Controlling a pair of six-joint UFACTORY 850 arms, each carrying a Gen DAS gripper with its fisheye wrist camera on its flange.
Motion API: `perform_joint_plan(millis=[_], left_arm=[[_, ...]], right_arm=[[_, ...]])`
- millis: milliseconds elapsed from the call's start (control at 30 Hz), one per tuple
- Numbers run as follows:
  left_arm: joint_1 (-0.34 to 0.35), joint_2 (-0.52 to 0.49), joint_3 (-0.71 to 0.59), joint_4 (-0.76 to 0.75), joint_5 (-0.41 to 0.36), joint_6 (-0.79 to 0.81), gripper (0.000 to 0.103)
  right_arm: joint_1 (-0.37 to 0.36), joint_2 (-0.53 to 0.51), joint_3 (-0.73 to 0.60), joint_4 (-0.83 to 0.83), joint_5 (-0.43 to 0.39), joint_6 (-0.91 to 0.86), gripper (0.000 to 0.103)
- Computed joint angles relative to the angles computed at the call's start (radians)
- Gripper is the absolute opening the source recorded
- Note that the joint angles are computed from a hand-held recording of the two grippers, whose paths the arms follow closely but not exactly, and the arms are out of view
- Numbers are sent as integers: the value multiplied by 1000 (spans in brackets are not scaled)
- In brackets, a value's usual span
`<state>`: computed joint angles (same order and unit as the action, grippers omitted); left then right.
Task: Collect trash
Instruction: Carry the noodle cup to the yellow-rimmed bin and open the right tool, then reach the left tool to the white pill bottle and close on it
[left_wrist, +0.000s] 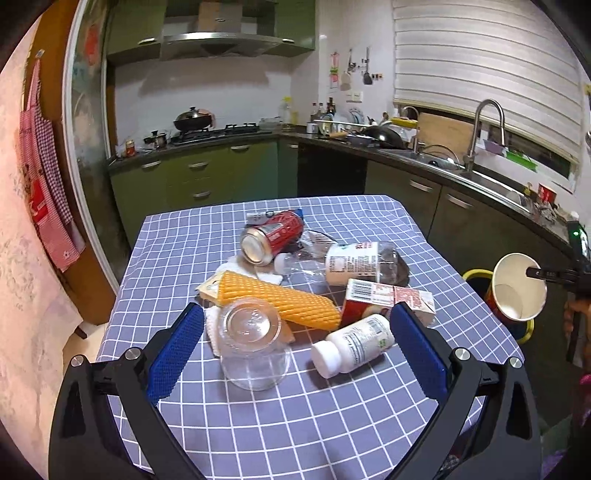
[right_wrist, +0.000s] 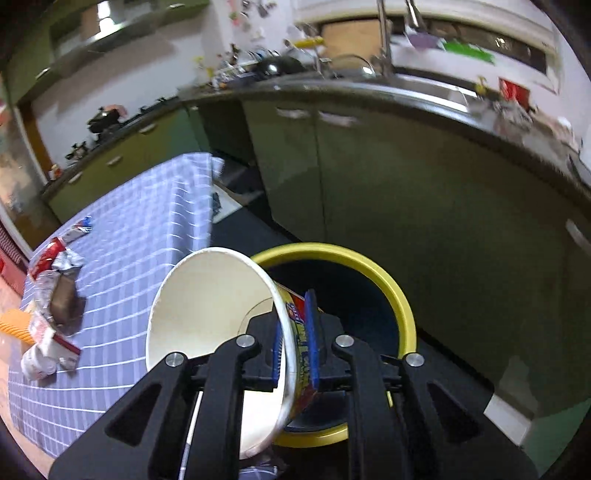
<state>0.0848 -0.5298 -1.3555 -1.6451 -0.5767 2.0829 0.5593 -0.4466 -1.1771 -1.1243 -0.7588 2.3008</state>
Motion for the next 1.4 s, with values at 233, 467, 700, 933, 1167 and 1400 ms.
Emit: perform_joint_plan(millis=[233,467,700,933,1167,1400], left_arm=[[-8,8,8,1,-3,10,99],[-2,-25,-30,124,-69,-81,99],[-20,-39,-34,176,-86,-101,99],[-51,-49,-28,260,-107,-165,99],[-81,-129,-125,360,-142,-199,99],[-104,-211,-231,515,-159,-357,99]], right_arm=[[-25,7,37,-53,52,100,31],[0,0,1,-114,61,105,45],[18,-35,-59,-135,90,64,47],[36,-55,-105,-171,103,25,52],[34,-66,-116,-190,133,25,52],[25,-82,-132,-186,159,15,52]])
